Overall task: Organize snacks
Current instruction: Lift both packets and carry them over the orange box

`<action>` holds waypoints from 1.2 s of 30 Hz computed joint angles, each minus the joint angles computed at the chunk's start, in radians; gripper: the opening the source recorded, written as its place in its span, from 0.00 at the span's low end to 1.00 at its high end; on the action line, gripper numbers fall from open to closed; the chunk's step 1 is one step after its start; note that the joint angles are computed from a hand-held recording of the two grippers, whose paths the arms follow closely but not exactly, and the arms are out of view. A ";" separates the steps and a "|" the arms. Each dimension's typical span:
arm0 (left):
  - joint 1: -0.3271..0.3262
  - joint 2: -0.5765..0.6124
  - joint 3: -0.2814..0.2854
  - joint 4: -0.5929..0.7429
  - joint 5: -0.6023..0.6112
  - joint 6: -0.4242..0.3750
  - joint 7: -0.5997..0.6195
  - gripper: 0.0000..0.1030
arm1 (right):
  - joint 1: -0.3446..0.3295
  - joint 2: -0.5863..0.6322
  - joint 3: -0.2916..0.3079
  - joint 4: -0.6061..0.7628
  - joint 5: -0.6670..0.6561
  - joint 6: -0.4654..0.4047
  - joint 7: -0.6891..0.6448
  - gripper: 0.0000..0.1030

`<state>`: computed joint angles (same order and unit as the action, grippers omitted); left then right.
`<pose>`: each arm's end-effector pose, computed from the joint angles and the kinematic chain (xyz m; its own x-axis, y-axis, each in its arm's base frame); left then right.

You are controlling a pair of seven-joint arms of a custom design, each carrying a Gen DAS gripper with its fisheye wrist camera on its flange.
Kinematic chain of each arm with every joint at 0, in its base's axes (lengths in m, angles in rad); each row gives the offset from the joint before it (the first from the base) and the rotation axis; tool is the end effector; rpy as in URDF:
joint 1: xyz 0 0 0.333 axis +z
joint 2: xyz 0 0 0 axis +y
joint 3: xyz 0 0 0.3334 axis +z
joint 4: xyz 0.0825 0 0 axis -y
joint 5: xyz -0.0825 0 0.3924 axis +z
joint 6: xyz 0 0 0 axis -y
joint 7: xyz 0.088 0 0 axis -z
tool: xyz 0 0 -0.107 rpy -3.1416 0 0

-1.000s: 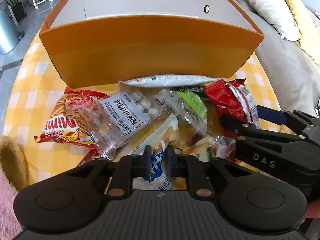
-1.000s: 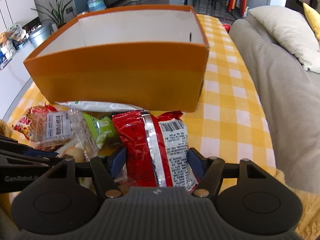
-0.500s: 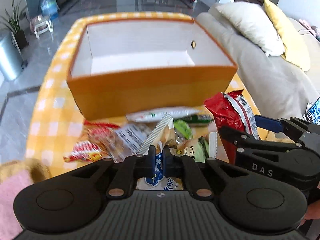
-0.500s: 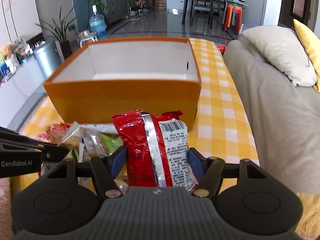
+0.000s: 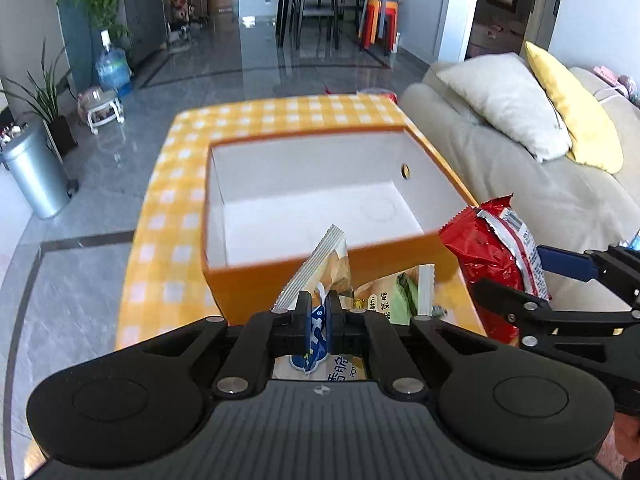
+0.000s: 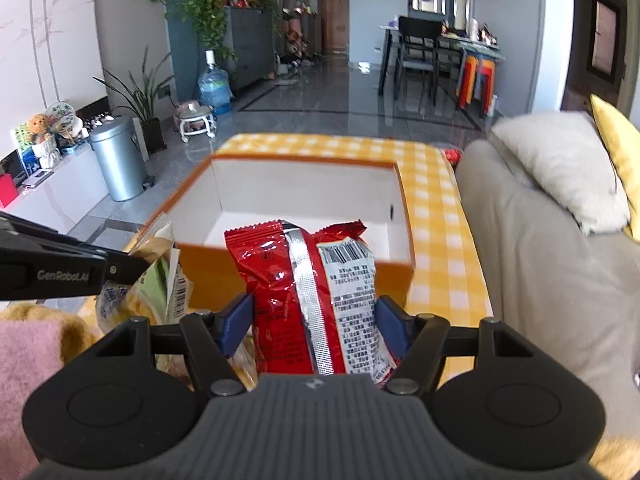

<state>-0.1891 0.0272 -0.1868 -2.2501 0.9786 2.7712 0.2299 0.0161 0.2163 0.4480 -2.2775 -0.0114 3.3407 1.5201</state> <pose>0.5072 -0.2384 0.4054 0.1181 -0.9929 0.0174 -0.7535 -0.1010 -0.6496 0.5335 0.2570 0.3851 0.4760 -0.8782 -0.0473 -0.5837 -0.2753 -0.7639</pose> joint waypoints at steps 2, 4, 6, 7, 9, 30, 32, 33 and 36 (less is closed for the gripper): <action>0.004 0.003 0.005 0.018 0.024 -0.011 -0.001 0.06 | -0.002 0.003 0.005 0.022 -0.010 -0.002 -0.008 0.63; 0.008 0.009 0.011 0.040 0.049 -0.019 -0.001 0.06 | -0.014 0.013 0.020 0.045 -0.019 0.003 -0.013 0.63; 0.012 0.014 0.016 0.060 0.081 -0.026 -0.010 0.06 | -0.034 0.029 0.045 0.079 -0.031 -0.001 -0.015 0.63; 0.015 0.020 0.019 0.073 0.095 -0.028 -0.012 0.06 | -0.052 0.043 0.066 0.102 -0.038 -0.010 -0.017 0.63; 0.021 0.031 0.026 0.098 0.105 -0.030 -0.002 0.06 | -0.065 0.064 0.089 0.141 -0.028 -0.026 -0.031 0.63; 0.029 0.323 0.079 0.385 -0.179 -0.125 0.491 0.06 | 0.324 0.471 -0.271 0.840 0.178 -0.550 -0.004 0.63; 0.038 0.346 0.073 0.400 -0.248 -0.136 0.574 0.06 | 0.350 0.519 -0.299 0.920 0.189 -0.645 -0.006 0.63; 0.033 0.356 0.077 0.409 -0.263 -0.144 0.599 0.06 | 0.361 0.540 -0.311 0.953 0.197 -0.681 -0.008 0.63; 0.030 0.388 0.078 0.448 -0.317 -0.170 0.689 0.06 | 0.383 0.608 -0.335 1.062 0.212 -0.792 -0.013 0.63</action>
